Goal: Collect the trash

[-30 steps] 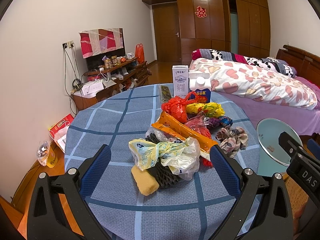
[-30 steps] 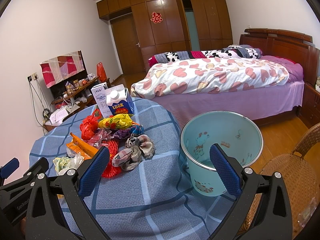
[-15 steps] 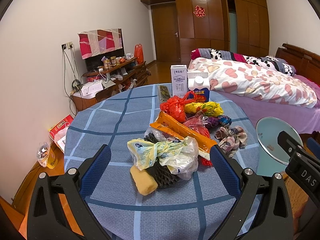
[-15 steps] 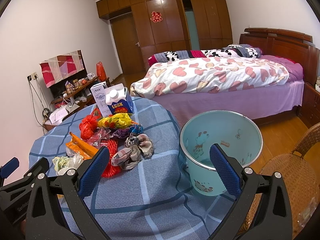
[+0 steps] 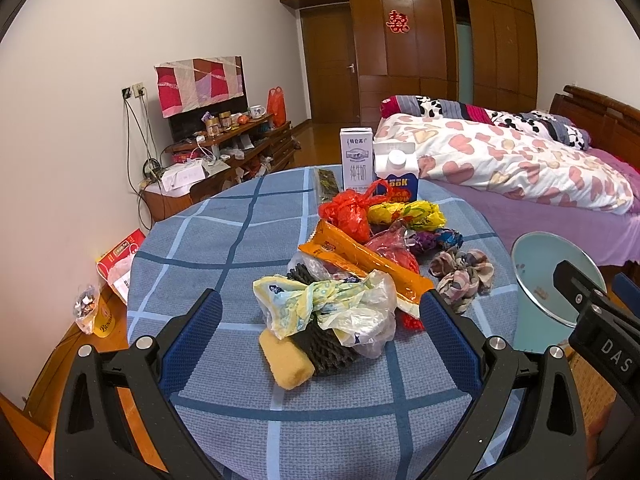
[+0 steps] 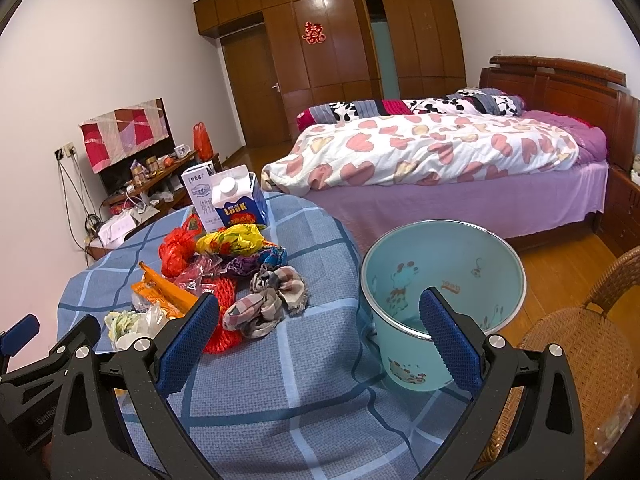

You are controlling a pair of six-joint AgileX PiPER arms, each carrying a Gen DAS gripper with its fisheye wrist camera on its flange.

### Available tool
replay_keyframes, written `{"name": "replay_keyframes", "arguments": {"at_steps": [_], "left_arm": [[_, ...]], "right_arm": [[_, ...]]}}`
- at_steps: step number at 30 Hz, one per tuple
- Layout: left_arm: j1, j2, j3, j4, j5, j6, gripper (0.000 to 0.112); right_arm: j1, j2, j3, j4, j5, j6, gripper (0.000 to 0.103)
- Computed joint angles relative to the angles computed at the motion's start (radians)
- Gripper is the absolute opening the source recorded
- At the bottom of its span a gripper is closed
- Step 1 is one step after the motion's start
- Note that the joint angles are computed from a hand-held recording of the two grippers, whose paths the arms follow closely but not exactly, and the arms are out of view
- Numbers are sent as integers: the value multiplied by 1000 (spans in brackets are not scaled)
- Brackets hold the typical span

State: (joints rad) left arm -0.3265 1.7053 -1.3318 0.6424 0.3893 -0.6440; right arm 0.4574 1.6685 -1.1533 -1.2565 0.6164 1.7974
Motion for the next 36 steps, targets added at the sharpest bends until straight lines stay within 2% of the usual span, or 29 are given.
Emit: {"name": "replay_keyframes", "arguments": {"at_steps": [9, 24, 26, 31, 33, 36], "left_arm": [[20, 20, 18, -5, -17, 6, 97], [54, 81, -31, -73, 2, 80, 97], [65, 96, -46, -110, 4, 118, 97], [136, 143, -85, -398, -14, 391, 97], [159, 158, -87, -427, -33, 434, 97], [186, 189, -104, -414, -31, 421, 97]], "right_arm": [[-4, 21, 17, -44, -7, 53, 98], [-40, 65, -10, -22, -50, 9, 98], [-48, 75, -17, -33, -62, 5, 98], [-68, 103, -37, -46, -102, -23, 97], [-68, 115, -53, -36, -108, -52, 96], [-77, 140, -79, -11, -136, -110, 81]]}}
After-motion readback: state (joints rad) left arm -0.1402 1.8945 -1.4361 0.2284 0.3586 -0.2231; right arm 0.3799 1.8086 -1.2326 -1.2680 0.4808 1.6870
